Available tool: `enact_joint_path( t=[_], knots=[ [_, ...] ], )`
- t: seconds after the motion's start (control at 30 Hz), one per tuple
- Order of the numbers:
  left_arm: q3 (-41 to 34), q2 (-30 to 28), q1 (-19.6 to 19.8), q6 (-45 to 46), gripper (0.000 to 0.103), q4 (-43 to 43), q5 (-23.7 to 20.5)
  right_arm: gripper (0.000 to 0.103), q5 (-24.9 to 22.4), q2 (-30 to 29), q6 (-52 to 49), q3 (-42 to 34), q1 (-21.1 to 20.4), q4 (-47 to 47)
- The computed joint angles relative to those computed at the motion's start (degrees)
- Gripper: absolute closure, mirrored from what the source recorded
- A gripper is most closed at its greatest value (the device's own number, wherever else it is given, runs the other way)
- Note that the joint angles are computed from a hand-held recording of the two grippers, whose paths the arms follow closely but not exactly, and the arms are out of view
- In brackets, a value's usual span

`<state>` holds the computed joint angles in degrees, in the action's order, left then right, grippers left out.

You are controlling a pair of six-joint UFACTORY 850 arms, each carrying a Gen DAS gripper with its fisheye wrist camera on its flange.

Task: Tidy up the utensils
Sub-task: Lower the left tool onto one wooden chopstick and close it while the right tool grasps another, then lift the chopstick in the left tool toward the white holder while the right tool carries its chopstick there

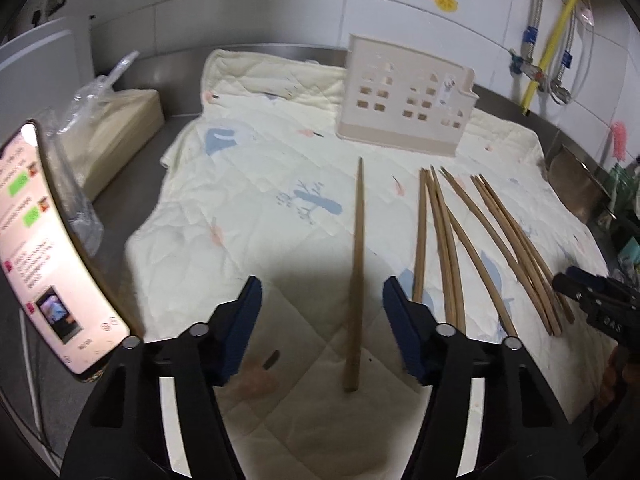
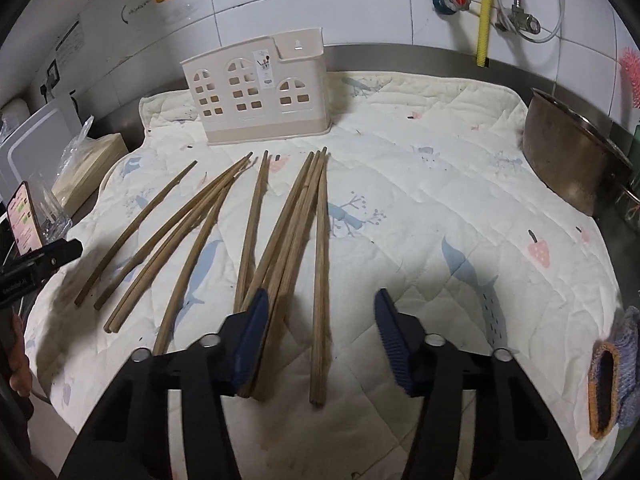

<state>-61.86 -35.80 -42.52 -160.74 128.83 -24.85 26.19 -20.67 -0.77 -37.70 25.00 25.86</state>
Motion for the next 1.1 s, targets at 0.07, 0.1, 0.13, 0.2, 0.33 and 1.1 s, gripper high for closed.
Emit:
enact_joint_path(
  t=[0.07, 0.1, 0.13, 0.2, 0.33, 1.1],
  knots=[
    [-1.17, -1.05, 0.22, 0.0, 0.056, 1.22, 1.7, 0.061, -0.43, -0.41, -0.1, -0.32, -0.2, 0.11],
    [-1.42, -1.31, 0.3, -0.14, 0.061, 1.71, 2.07, 0.064, -0.73, -0.7, -0.14, -0.54, -0.28, 0.24],
    [-1.79, -1.67, 0.38, -0.12, 0.063, 2.08, 2.48, 0.067, -0.82, -0.81, 0.2, -0.59, -0.38, -0.14],
    [-2.64, -2.38, 0.6, 0.03, 0.068, 2.6, 3.58, 0.074, -0.96, -1.16, 0.06, -0.84, -0.41, -0.07],
    [-4.33, -3.7, 0.96, 0.1, 0.079, 4.12, 5.4, 0.079, -1.08, -1.74, -1.59, -1.39, -0.31, 1.35],
    [-7.92, -4.97, 0.77, 12.88, 0.097, -6.49, 6.68, 0.096, -0.54, -2.13, -5.94, -1.91, 0.35, 5.07]
  ],
)
